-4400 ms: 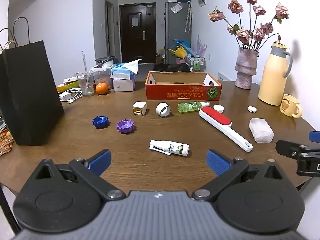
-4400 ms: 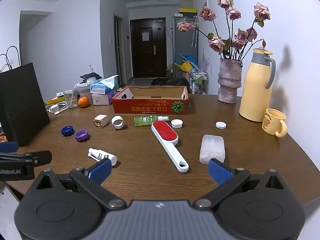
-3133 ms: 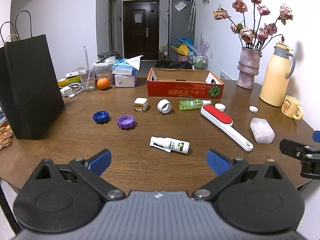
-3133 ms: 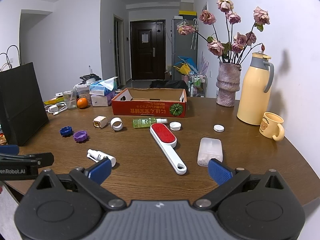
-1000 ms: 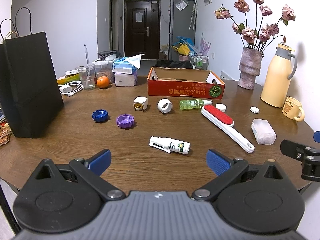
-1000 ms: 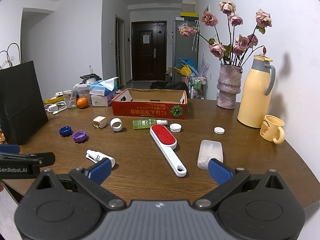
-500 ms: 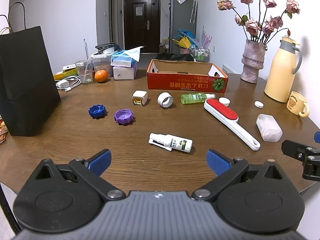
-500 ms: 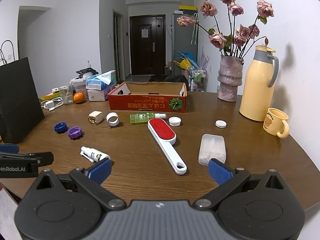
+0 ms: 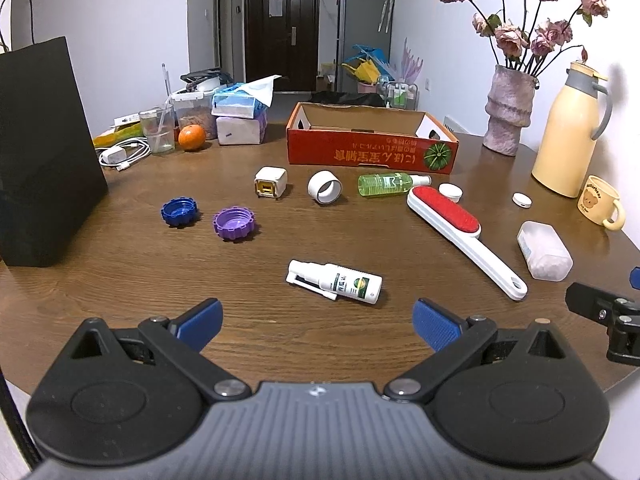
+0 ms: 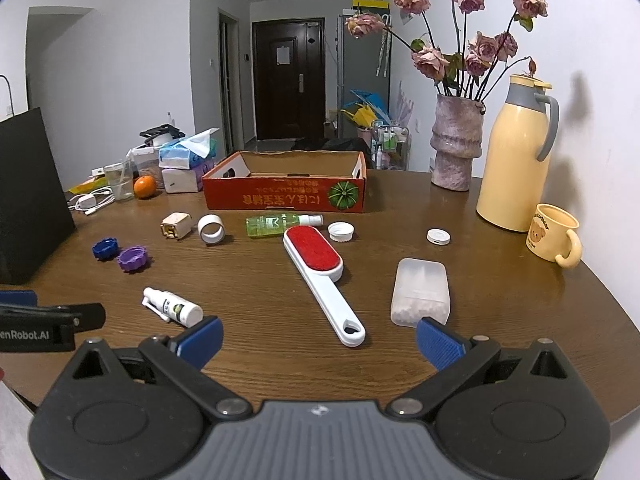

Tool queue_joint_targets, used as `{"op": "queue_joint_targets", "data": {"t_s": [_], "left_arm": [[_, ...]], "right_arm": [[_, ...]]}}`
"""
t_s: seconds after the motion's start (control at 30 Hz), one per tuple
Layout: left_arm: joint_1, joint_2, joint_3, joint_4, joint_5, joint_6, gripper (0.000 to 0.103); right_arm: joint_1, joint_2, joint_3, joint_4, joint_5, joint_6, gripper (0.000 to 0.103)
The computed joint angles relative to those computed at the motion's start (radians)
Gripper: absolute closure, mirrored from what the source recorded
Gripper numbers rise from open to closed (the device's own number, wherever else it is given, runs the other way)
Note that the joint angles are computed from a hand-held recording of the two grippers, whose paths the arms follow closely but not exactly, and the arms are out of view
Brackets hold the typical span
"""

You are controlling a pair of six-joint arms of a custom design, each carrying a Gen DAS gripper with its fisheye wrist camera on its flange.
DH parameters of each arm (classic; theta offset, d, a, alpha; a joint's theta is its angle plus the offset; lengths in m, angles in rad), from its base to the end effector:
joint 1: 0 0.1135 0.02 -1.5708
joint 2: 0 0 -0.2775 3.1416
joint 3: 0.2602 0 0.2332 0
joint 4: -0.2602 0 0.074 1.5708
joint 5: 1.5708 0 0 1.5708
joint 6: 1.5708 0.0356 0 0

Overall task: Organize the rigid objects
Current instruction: 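Move the right tool to the translucent box while the left tool approaches the white spray bottle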

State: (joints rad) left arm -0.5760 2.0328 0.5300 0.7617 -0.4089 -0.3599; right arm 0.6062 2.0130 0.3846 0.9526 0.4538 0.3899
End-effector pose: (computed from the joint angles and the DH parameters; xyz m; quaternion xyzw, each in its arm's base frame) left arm 0.2573 -0.1502 0.0691 0.0153 0.8997 -0.0122 0.4360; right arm 0.2294 0.1401 0.0696 0.0020 0.8838 0.0232 0.4673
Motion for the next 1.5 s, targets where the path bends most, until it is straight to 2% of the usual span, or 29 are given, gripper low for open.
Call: {"op": "queue_joint_targets", "data": {"t_s": [1.07,1.3,1.5], "left_arm": [[0.042,0.207,0.304,-0.174,0.046,0.021,0.000],[0.063,0.272,0.355,-0.150,0.057,0.057,0.000],[0.082,0.321,0.369,-0.075,0.071,0.097,0.000]], "right_arm": [[-0.222,0.187,0.155,-0.002,-0.119,-0.075,0.000],[-0.282,0.262,0.215,0.010,-0.133,-0.097,0.000],[-0.330,0.333,0.274,0.033,-0.135,-0.112,0.000]]}}
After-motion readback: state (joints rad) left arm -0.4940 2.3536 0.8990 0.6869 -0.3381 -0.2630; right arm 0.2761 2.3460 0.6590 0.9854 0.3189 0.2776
